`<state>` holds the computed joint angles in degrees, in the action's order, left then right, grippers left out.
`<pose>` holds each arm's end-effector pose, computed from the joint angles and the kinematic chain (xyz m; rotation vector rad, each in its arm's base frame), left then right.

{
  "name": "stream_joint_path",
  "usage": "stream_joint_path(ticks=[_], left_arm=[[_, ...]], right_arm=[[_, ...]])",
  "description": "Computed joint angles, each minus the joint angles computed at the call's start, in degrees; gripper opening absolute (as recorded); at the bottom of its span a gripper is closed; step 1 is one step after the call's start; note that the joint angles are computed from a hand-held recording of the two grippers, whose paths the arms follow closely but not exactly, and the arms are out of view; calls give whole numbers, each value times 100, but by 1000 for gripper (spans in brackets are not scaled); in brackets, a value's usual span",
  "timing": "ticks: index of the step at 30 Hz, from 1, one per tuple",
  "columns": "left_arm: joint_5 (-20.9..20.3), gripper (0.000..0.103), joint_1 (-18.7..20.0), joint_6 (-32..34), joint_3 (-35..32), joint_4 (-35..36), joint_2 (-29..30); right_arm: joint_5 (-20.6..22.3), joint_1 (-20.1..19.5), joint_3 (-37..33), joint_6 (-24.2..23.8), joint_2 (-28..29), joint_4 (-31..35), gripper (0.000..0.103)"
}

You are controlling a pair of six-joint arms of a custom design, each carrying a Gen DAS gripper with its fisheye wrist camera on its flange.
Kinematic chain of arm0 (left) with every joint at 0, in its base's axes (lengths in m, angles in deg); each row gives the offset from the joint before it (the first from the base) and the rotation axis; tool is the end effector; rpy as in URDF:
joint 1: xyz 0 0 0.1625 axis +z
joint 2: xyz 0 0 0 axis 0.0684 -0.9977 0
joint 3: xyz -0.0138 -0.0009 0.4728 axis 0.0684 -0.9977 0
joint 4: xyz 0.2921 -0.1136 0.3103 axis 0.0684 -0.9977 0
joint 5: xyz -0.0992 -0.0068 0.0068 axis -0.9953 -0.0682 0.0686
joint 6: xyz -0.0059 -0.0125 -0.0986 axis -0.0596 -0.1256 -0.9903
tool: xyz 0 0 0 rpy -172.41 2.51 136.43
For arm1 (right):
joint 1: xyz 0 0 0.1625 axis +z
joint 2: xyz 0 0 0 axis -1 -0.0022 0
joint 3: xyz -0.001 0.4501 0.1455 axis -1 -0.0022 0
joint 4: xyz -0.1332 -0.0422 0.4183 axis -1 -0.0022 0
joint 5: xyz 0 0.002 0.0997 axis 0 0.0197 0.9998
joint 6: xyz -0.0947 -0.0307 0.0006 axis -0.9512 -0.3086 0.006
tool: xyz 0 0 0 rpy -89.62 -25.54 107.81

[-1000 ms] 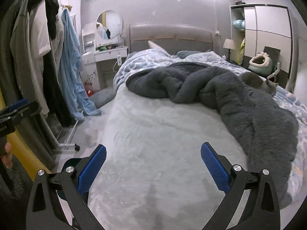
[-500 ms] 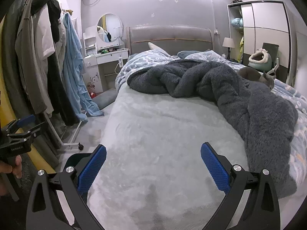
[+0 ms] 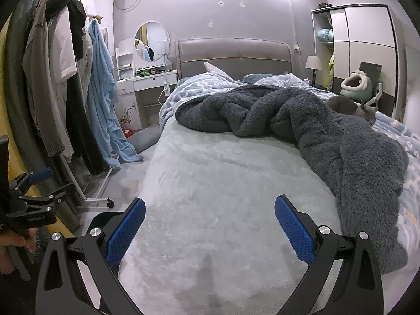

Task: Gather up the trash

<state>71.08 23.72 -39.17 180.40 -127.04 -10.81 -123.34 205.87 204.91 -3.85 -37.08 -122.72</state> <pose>-0.1808 -0.3551 0.2972 0.2118 1.8903 -1.2088 0.3321 -0.4376 0.1496 1.1291 -2.4102 1.0522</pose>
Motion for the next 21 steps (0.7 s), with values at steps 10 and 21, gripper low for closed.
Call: stream_joint_path(ticks=[10,21], left_arm=[[25,100,-11,60,25,-79,102],[18,100,32,202,83,-329,110]], right_arm=[[33,-14,-11,-13,22,0,100],[24,8,-24,-48,40,27,100]])
